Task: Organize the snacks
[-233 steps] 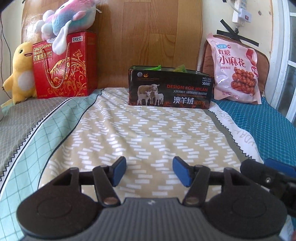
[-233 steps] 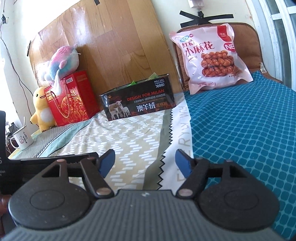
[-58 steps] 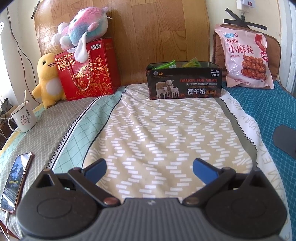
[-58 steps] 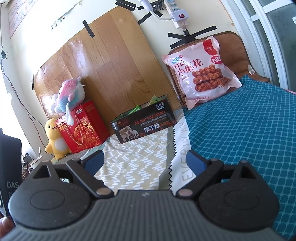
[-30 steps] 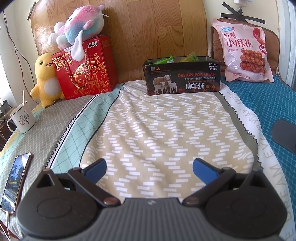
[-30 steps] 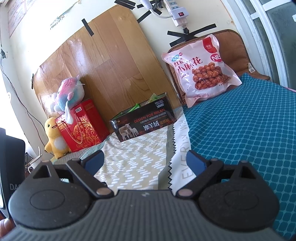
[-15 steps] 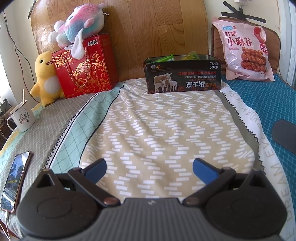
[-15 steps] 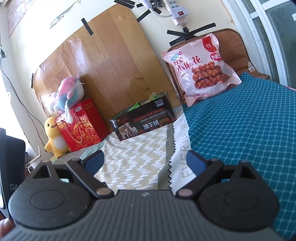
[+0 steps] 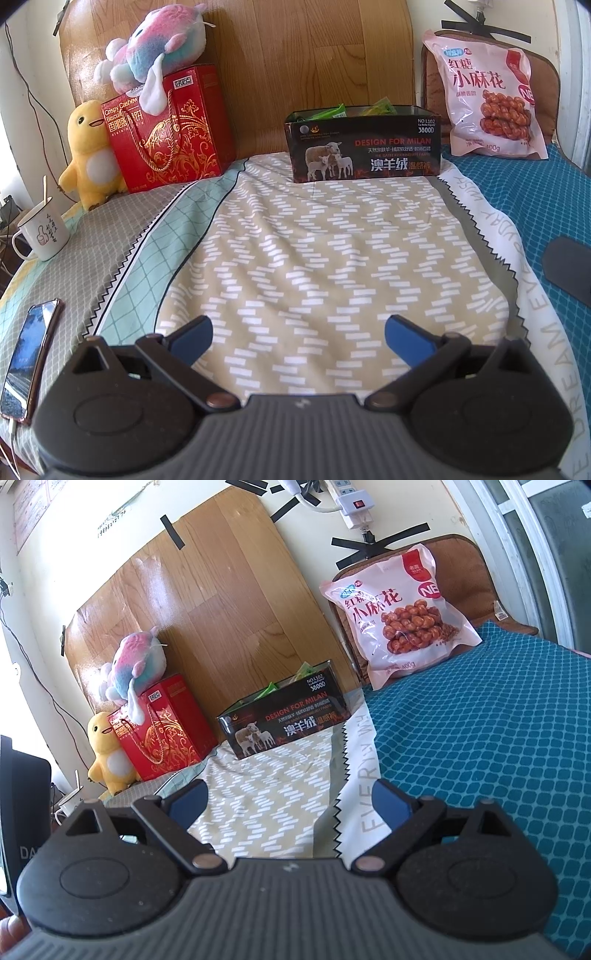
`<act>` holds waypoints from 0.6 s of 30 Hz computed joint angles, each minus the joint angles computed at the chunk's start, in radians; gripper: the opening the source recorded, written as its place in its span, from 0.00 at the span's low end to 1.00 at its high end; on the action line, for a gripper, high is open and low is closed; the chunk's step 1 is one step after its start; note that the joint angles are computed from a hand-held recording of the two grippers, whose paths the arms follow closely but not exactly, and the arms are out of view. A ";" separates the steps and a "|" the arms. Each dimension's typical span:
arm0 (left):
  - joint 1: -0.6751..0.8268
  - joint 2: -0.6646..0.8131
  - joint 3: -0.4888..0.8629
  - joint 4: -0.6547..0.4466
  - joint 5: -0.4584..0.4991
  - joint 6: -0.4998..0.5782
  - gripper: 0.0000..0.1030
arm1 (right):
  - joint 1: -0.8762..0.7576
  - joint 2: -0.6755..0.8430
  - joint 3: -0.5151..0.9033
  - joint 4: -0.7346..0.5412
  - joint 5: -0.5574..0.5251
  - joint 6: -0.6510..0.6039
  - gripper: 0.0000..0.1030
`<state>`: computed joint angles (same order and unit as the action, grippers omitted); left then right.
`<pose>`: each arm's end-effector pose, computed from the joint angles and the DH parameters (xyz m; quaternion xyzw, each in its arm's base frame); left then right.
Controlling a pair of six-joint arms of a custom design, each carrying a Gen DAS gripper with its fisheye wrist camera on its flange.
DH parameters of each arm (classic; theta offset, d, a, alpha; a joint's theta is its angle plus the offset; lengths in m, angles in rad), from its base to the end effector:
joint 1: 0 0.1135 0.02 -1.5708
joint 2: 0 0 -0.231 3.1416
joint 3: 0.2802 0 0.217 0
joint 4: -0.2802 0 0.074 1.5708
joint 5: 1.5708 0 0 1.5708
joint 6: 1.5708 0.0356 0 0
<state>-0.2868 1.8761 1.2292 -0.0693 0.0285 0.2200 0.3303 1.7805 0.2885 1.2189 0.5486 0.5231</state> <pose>0.3591 -0.1070 0.1841 0.2339 0.8795 -0.0268 0.4137 0.2376 0.0618 0.1081 0.2367 0.7477 0.0443 0.6188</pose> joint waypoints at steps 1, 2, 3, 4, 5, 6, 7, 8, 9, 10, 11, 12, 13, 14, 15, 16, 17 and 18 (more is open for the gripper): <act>0.000 0.001 0.001 -0.001 0.002 0.000 1.00 | 0.001 0.005 -0.001 0.005 0.001 0.002 0.94; 0.000 0.004 0.003 -0.003 0.003 0.001 1.00 | 0.003 0.009 -0.002 0.009 0.003 0.003 0.94; 0.000 0.004 0.003 -0.003 0.002 0.001 1.00 | 0.004 0.013 -0.003 0.013 0.003 0.004 0.94; -0.001 0.004 0.002 -0.003 0.001 0.001 1.00 | 0.002 0.013 -0.004 0.014 0.002 0.004 0.94; -0.001 0.005 0.004 -0.005 0.002 0.001 1.00 | 0.001 0.010 -0.002 0.010 0.002 0.004 0.94; -0.001 0.005 0.003 -0.005 0.002 0.001 1.00 | 0.002 0.011 -0.003 0.011 0.003 0.005 0.94; -0.001 0.006 0.005 -0.007 0.003 0.002 1.00 | 0.003 0.012 -0.003 0.012 0.004 0.005 0.94; -0.001 0.006 0.006 -0.008 0.002 0.002 1.00 | 0.003 0.013 -0.003 0.013 0.004 0.006 0.94; -0.002 0.005 0.006 -0.009 0.002 0.001 1.00 | 0.000 0.012 -0.002 0.010 0.000 0.005 0.94; -0.002 0.005 0.005 -0.009 0.002 0.001 1.00 | -0.002 0.012 -0.002 0.010 -0.002 0.006 0.94; -0.002 0.007 0.008 -0.011 0.003 0.002 1.00 | 0.000 0.015 -0.003 0.013 0.000 0.007 0.94; -0.002 0.006 0.007 -0.011 0.003 0.002 1.00 | 0.001 0.015 -0.004 0.013 0.001 0.008 0.94; -0.002 0.007 0.007 -0.012 0.003 0.003 1.00 | 0.000 0.014 -0.003 0.012 0.000 0.007 0.94; -0.003 0.007 0.006 -0.012 0.003 0.003 1.00 | 0.000 0.014 -0.003 0.012 0.000 0.007 0.94; -0.003 0.008 0.008 -0.013 0.004 0.003 1.00 | -0.001 0.011 -0.002 0.008 -0.002 0.008 0.94; -0.003 0.008 0.008 -0.014 0.004 0.004 1.00 | 0.000 0.012 -0.002 0.009 -0.001 0.008 0.94; -0.003 0.009 0.009 -0.015 0.005 0.005 1.00 | -0.002 0.010 -0.001 0.006 -0.001 0.007 0.94; -0.003 0.008 0.008 -0.015 0.005 0.007 1.00 | -0.001 0.011 -0.002 0.008 0.000 0.008 0.94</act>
